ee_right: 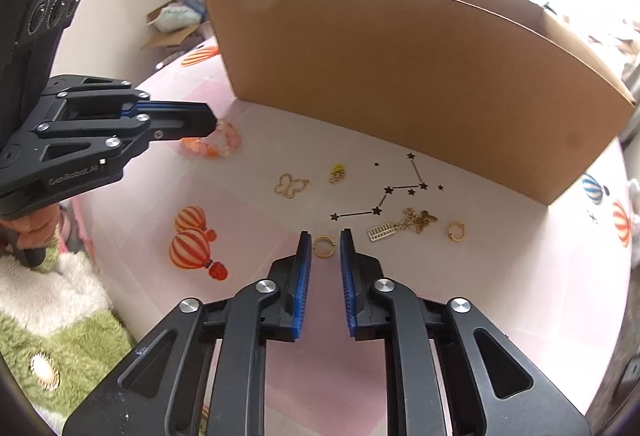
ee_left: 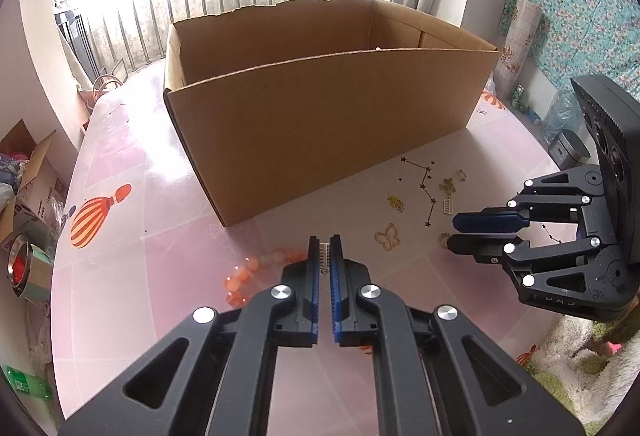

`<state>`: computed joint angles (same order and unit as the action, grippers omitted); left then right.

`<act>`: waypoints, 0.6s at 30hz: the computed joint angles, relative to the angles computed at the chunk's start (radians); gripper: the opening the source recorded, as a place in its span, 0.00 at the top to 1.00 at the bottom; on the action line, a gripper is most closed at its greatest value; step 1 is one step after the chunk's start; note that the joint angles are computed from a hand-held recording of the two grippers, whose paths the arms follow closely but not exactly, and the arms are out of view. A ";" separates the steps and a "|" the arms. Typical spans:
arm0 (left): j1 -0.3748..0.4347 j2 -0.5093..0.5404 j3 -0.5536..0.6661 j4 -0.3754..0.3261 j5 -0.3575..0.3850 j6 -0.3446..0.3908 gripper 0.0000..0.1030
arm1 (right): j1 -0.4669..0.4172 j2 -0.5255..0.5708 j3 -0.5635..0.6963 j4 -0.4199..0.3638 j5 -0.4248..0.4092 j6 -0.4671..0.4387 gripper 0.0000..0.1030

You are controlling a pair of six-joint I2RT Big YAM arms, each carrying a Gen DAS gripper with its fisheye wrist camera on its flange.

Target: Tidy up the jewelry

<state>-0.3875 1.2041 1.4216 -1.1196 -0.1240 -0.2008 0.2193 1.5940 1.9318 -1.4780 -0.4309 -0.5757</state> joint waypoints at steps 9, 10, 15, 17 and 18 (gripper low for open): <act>0.011 -0.013 -0.021 0.019 0.004 -0.014 0.96 | 0.041 0.088 0.125 -0.126 0.064 -0.155 0.81; 0.014 -0.014 -0.023 0.021 0.008 -0.015 0.96 | 0.047 0.095 0.135 -0.132 0.072 -0.160 0.81; 0.028 -0.022 -0.038 0.032 0.021 -0.014 0.96 | 0.069 0.137 0.200 -0.178 0.092 -0.147 0.90; 0.034 -0.024 -0.042 0.036 0.025 -0.015 0.96 | 0.073 0.143 0.211 -0.179 0.098 -0.148 0.90; 0.036 -0.027 -0.044 0.039 0.028 -0.017 0.96 | 0.075 0.143 0.211 -0.176 0.102 -0.147 0.90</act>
